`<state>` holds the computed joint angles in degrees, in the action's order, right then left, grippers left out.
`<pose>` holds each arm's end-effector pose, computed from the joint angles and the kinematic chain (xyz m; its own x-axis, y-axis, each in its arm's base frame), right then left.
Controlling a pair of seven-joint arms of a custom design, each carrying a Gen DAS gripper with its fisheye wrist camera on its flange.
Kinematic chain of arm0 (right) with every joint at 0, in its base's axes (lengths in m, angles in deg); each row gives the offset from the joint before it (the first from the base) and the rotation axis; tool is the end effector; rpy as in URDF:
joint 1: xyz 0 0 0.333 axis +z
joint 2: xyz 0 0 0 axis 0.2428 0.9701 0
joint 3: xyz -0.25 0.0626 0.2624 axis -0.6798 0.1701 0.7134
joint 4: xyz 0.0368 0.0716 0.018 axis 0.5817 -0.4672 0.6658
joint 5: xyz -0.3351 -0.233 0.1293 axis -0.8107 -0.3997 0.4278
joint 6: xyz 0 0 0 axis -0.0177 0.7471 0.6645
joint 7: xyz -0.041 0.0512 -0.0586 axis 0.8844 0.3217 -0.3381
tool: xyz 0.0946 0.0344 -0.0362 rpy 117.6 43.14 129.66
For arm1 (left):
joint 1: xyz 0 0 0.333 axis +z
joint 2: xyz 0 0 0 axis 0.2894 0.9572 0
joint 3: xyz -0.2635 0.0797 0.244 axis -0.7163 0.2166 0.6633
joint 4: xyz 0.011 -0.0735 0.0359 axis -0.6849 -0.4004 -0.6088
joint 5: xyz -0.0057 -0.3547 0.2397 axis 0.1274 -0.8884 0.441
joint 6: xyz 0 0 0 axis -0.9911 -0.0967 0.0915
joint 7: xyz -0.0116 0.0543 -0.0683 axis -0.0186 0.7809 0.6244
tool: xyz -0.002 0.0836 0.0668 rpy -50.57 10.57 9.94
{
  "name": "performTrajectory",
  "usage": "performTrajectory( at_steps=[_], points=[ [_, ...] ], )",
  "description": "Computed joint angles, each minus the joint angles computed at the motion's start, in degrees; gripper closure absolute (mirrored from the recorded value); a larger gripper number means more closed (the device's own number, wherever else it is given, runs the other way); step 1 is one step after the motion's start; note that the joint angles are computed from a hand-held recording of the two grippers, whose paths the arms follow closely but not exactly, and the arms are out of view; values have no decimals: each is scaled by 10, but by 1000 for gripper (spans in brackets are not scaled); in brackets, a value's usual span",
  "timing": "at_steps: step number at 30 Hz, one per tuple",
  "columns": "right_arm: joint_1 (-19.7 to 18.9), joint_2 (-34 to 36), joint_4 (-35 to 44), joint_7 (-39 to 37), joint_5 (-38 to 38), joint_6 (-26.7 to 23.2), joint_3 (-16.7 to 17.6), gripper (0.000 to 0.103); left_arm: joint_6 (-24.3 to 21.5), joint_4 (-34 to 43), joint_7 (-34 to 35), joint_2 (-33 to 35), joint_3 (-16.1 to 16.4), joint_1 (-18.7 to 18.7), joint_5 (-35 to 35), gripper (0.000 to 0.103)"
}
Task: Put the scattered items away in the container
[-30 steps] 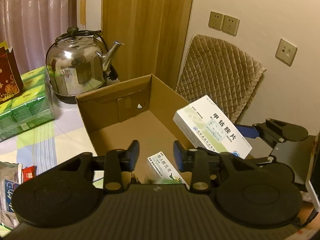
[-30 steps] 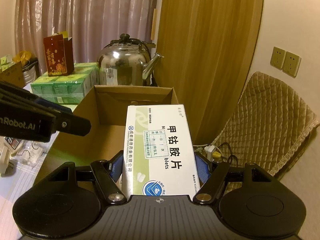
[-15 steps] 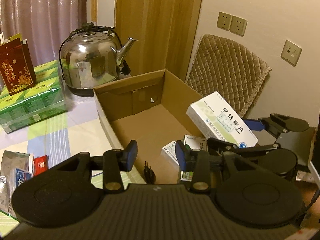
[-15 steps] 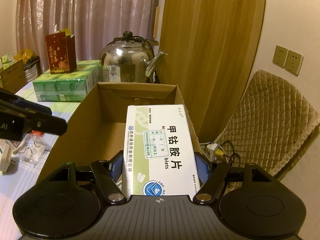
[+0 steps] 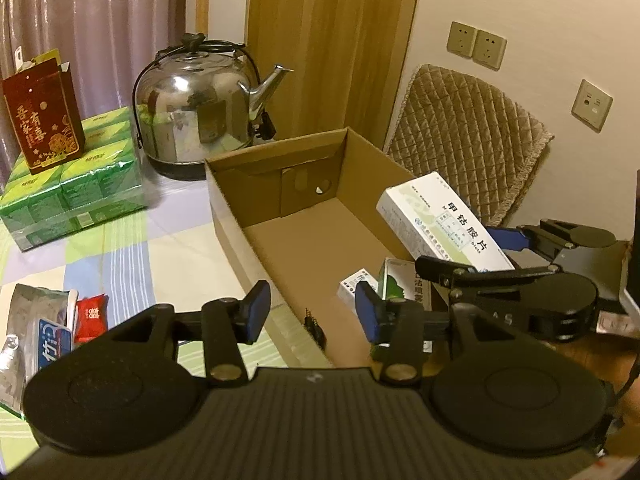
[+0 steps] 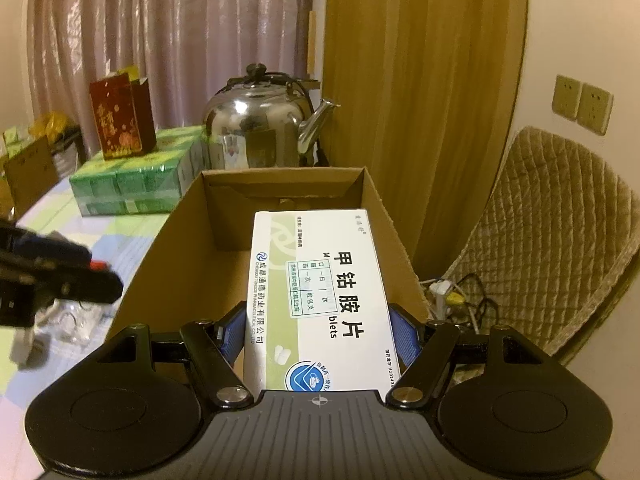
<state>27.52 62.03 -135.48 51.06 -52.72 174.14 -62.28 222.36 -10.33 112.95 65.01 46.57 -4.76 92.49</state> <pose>0.6986 0.2439 0.5495 0.5545 -0.8322 -0.0035 -0.4876 -0.3215 -0.8117 0.6261 -0.3723 0.5188 -0.0908 -0.9913 0.0949 -0.6743 -0.0090 -0.7384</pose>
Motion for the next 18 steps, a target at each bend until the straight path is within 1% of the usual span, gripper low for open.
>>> performTrajectory(
  at_steps=[1,2,3,11,18],
  points=[
    [0,1,3,5,2,-4,-1,26,0,-2,-1,-1,0,0,0,61],
    [-8,1,4,-2,17,-7,7,20,1,-4,0,-2,0,1,-1,60],
    [-12,0,3,-9,29,-5,12,19,2,-6,0,-3,0,2,-2,59],
    [-10,-17,-19,-13,38,-1,3,19,8,-33,-14,-19,1,7,4,54],
    [-4,-40,-47,-11,44,2,-3,19,9,-63,-35,-43,-4,12,17,52]
  ],
)
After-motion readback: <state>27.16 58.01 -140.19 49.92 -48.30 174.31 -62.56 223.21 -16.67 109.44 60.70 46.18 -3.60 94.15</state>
